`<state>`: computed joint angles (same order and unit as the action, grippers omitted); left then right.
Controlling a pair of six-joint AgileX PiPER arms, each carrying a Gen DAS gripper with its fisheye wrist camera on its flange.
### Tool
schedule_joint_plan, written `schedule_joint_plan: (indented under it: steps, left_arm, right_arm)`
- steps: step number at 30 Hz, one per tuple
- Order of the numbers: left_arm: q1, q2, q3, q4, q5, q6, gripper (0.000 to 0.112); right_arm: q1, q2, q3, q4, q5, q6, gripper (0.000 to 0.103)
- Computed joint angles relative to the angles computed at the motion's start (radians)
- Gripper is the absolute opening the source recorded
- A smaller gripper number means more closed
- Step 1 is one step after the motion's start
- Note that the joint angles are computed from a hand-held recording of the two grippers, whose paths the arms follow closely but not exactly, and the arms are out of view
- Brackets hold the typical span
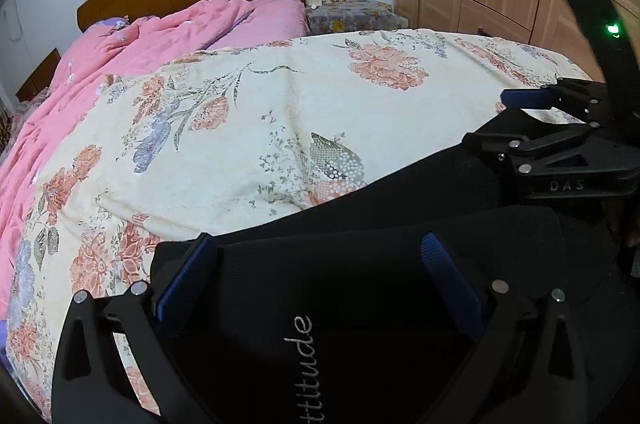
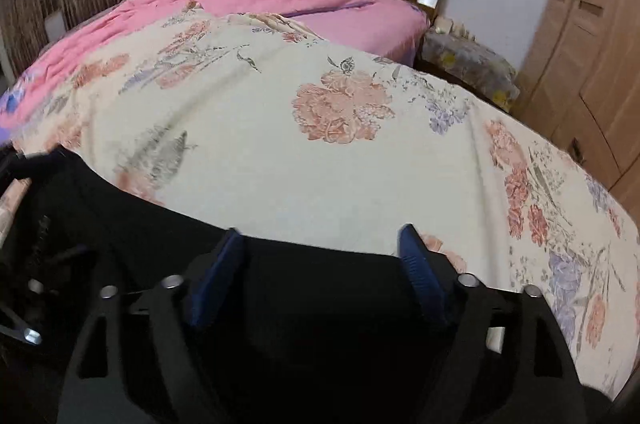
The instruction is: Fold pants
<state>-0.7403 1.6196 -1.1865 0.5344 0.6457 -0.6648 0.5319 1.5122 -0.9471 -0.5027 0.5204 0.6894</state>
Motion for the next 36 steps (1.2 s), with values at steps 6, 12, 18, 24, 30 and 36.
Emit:
schedule_joint_plan:
  steps: [6, 12, 18, 24, 30, 36]
  left_arm:
    - [-0.004, 0.002, -0.006, 0.001, 0.011, -0.011, 0.102]
    - [-0.005, 0.000, -0.001, 0.009, 0.009, -0.016, 0.102]
    - [0.011, -0.002, 0.001, -0.029, -0.007, 0.037, 0.102]
    - [-0.026, -0.005, 0.003, 0.075, 0.026, -0.075, 0.102]
    - [-0.255, -0.031, -0.207, 0.136, 0.197, -0.144, 0.101]
    - [-0.356, 0.437, -0.807, -0.181, 0.301, 0.288, 0.101]
  right_arm:
    - [-0.072, -0.109, 0.067, -0.072, 0.008, 0.145, 0.090]
    - [-0.075, -0.323, 0.164, 0.143, 0.104, -0.122, 0.092]
    - [-0.186, -0.357, 0.311, 0.201, 0.013, -0.221, 0.092]
    - [-0.330, -0.530, 0.337, 0.281, 0.110, -0.326, 0.092]
    - [-0.697, -0.803, 0.409, 0.555, 0.268, -0.825, 0.097]
    - [-1.049, -0.845, 0.416, 0.798, 0.373, -1.233, 0.097]
